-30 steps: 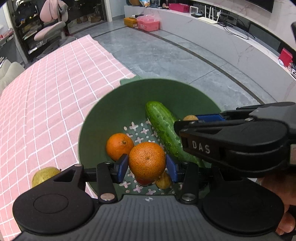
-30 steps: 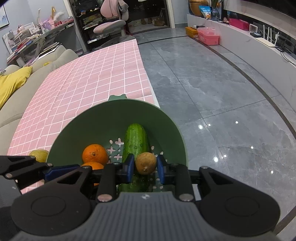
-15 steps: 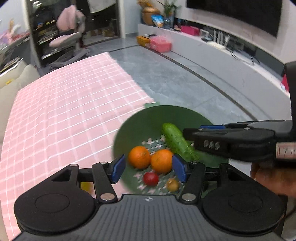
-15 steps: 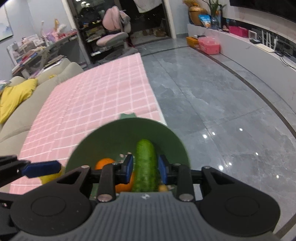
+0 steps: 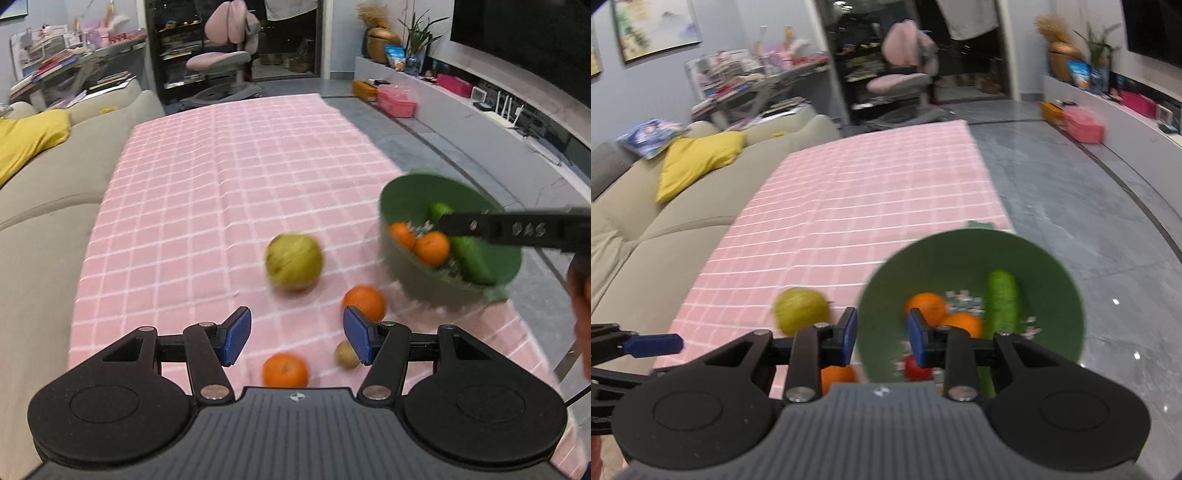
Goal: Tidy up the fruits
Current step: 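Move both tools back from the colander toward the remaining fruits, then grasp an orange with the left tool while the right tool grasps the last brown fruit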
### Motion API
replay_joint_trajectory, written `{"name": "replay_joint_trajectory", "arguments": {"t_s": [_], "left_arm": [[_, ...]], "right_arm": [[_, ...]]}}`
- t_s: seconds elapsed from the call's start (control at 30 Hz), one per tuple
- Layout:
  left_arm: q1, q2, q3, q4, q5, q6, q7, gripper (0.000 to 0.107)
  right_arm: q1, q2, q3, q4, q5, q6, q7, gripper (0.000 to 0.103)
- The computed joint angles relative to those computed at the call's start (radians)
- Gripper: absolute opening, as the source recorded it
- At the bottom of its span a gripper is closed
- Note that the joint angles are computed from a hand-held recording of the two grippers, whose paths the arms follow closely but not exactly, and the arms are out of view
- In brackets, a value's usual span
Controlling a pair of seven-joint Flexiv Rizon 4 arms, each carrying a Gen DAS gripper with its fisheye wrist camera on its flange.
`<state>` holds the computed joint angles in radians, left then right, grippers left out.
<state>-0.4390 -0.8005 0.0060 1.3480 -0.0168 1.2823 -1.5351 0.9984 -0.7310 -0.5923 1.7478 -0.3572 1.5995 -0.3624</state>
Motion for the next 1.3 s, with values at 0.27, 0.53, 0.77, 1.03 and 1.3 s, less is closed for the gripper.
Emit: {"name": "replay_joint_trajectory", "arguments": {"t_s": [0.27, 0.53, 0.77, 1.03, 1.3], "left_arm": [[0.027, 0.009, -0.005, 0.086, -0.010, 0.056, -0.020, 0.068], [0.017, -0.027, 0.001, 0.089, -0.019, 0.096, 0.025, 0.068], [0.008, -0.050, 0.010, 0.076, -0.010, 0.106, 0.056, 0.067], [0.042, -0.061, -0.026, 0.085, -0.053, 0.094, 0.070, 0.067], [0.039, -0.060, -0.023, 0.093, -0.053, 0.115, 0.111, 0.069]], "right_arm": [[-0.002, -0.015, 0.068, -0.034, -0.029, 0.001, -0.077, 0.028], [-0.101, -0.048, 0.227, -0.098, -0.083, -0.070, -0.117, 0.028], [-0.194, -0.085, 0.364, -0.161, -0.123, -0.142, -0.135, 0.026], [-0.263, -0.129, 0.463, -0.233, -0.129, -0.193, -0.146, 0.026], [-0.285, -0.145, 0.494, -0.255, -0.122, -0.208, -0.156, 0.026]]}}
